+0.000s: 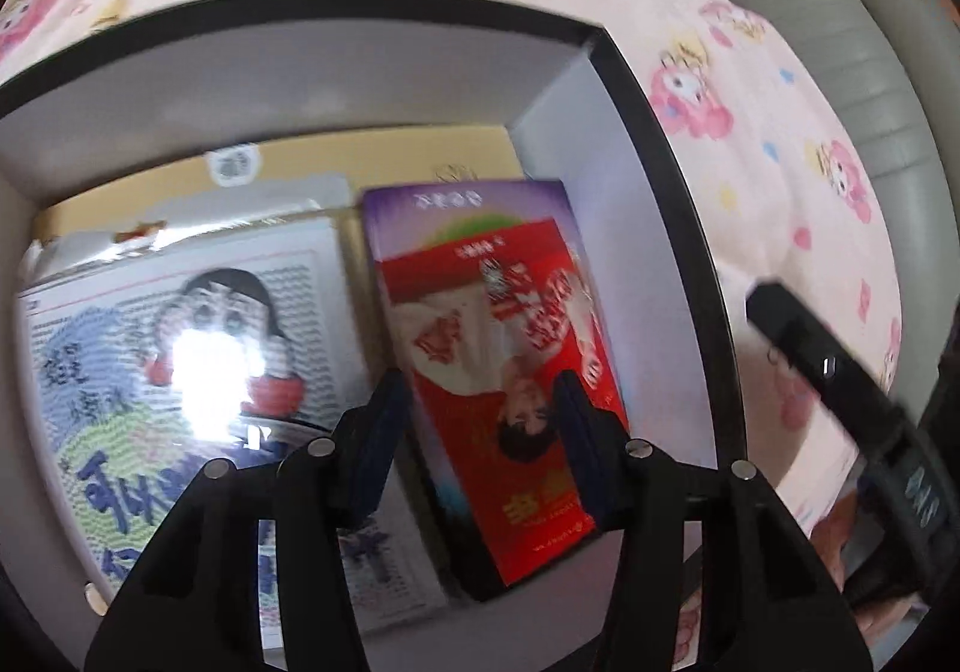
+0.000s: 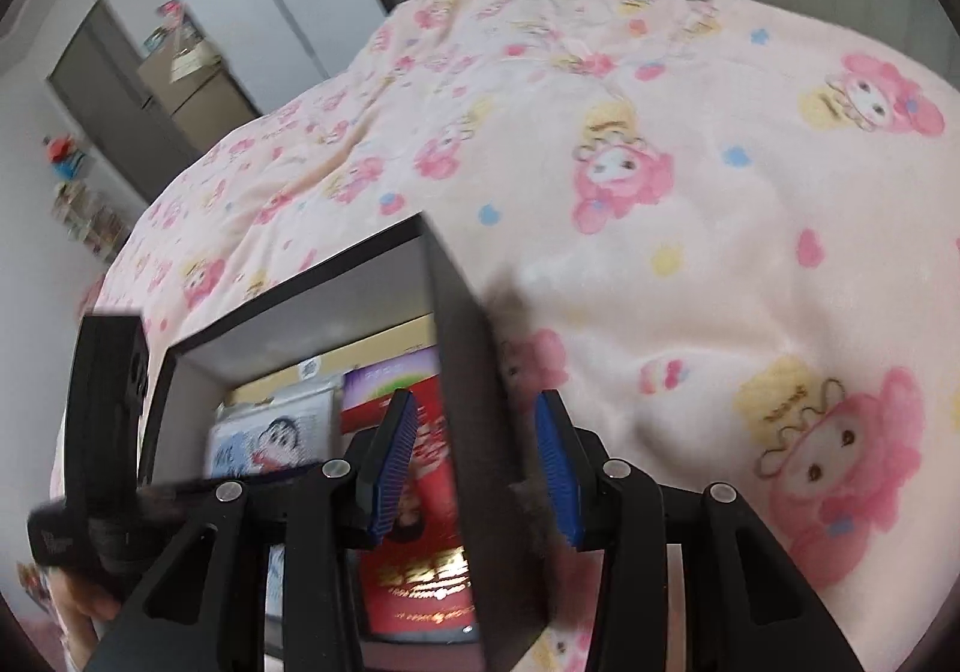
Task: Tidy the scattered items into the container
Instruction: 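Lower the red packet against the screen protector box and open the left gripper, then withdraw the left gripper from the box toward the item pile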
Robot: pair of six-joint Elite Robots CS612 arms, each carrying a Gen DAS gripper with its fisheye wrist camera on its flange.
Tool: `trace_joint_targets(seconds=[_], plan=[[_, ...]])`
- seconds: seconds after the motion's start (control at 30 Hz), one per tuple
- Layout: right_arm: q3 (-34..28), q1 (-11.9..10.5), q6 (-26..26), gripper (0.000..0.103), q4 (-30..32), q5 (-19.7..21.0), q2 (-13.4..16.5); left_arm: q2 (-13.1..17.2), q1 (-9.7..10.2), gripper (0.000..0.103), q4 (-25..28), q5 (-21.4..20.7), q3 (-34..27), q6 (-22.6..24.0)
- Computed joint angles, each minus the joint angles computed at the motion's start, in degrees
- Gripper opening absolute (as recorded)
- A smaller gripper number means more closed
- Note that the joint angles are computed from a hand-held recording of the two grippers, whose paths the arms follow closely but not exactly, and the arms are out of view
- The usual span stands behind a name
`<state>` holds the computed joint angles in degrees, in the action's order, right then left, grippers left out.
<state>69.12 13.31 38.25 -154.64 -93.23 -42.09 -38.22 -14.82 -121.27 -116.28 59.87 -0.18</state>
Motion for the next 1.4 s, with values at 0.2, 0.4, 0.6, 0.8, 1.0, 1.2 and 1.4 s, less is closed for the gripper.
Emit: trace_joint_targets(seconds=[0.2, 0.4, 0.6, 0.8, 1.0, 1.2, 1.4], plan=[[-0.55, -0.07, -0.67, 0.037, 0.11, 1.72, 0.34, 0.39, -0.75, 0.051, -0.18, 0.76, -0.7, -0.61], [-0.18, -0.26, -0.15, 0.037, 0.12, 2.96, 0.24, -0.07, -0.48, 0.051, -0.31, -0.82, 0.32, -0.1], [0.0, -0.34, 0.5, 0.037, -0.35, 3.65, 0.2, 0.64, 0.83, 0.051, 0.21, -2.56, -0.9, -3.79], [-0.04, -0.37, 0.27, 0.037, -0.44, 4.08, 0.26, 1.24, 1.56, 0.051, 5.56, -8.08, -2.89, -0.2], [0.69, -0.79, 2.33, 0.037, -1.67, 3.39, 0.1, 2.83, 0.98, 0.051, 1.35, -2.62, -6.08, -2.68], [0.18, -1.29, 2.89, 0.038, -1.15, 5.49, 0.76, 6.28, -0.19, 0.051, 8.96, 4.06, -13.42, 1.67], [-0.35, -1.19, 2.6, 0.038, -0.73, 5.24, 0.97, 4.6, -0.08, 0.052, 9.67, 2.7, -10.51, 5.74]])
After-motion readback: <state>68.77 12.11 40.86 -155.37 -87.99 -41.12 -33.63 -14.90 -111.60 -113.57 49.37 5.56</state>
